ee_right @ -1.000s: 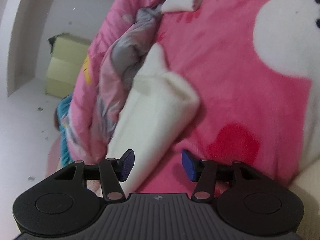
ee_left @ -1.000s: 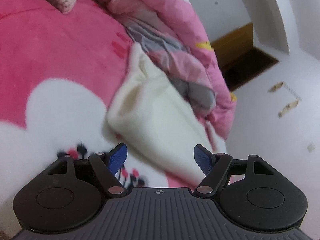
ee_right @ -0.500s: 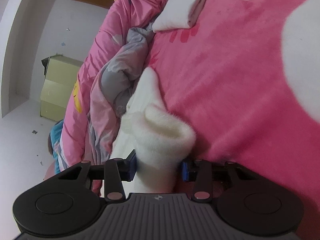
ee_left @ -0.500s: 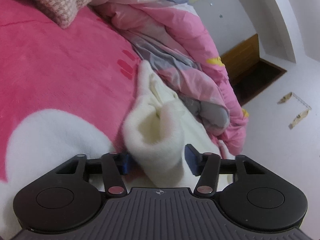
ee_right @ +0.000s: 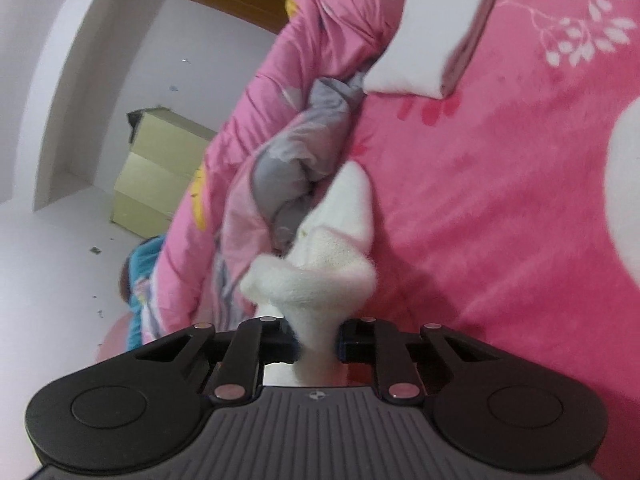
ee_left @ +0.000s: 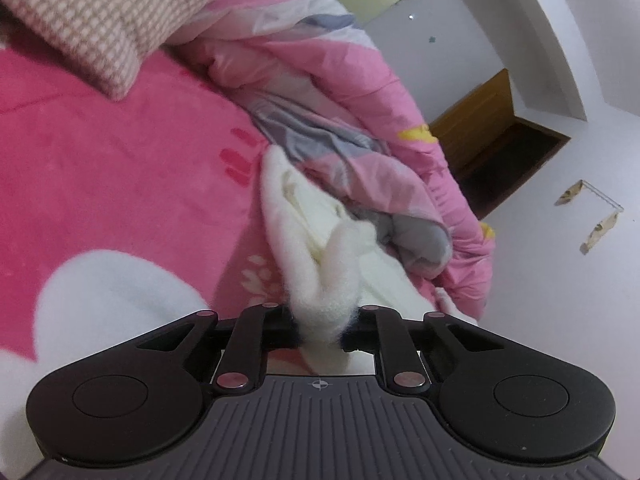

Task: Fold clothes

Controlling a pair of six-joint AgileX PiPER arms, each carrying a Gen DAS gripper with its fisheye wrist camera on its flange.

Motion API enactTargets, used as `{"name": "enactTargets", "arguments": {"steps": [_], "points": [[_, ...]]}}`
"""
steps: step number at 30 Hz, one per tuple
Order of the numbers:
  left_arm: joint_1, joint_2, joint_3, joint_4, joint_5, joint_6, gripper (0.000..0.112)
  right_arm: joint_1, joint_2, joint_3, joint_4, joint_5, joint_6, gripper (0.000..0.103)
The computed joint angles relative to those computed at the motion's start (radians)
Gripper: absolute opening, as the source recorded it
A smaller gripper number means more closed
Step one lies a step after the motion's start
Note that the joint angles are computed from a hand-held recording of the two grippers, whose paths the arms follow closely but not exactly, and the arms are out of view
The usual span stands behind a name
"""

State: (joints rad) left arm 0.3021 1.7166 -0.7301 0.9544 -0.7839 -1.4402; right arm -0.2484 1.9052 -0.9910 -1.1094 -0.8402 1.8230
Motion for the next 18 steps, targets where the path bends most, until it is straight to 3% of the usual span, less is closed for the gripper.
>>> {"name": "enactTargets", "arguments": {"steps": [8, 15, 18], "points": [[0.035, -0.164, 0.148, 0.073, -0.044, 0.001, 0.013, -0.119, -0.090, 0.136, -0.091, -0.131, 0.006, 0.013], [0.186, -0.301, 0.256, 0.318, -0.099, -0.151, 0.013, -0.233, -0.208, 0.274, -0.240, -0.227, 0.050, 0.013], [0.224, -0.281, 0.269, 0.402, -0.113, -0.183, 0.013, -0.269, -0.230, 0.287, -0.338, -0.234, 0.076, 0.013]]}}
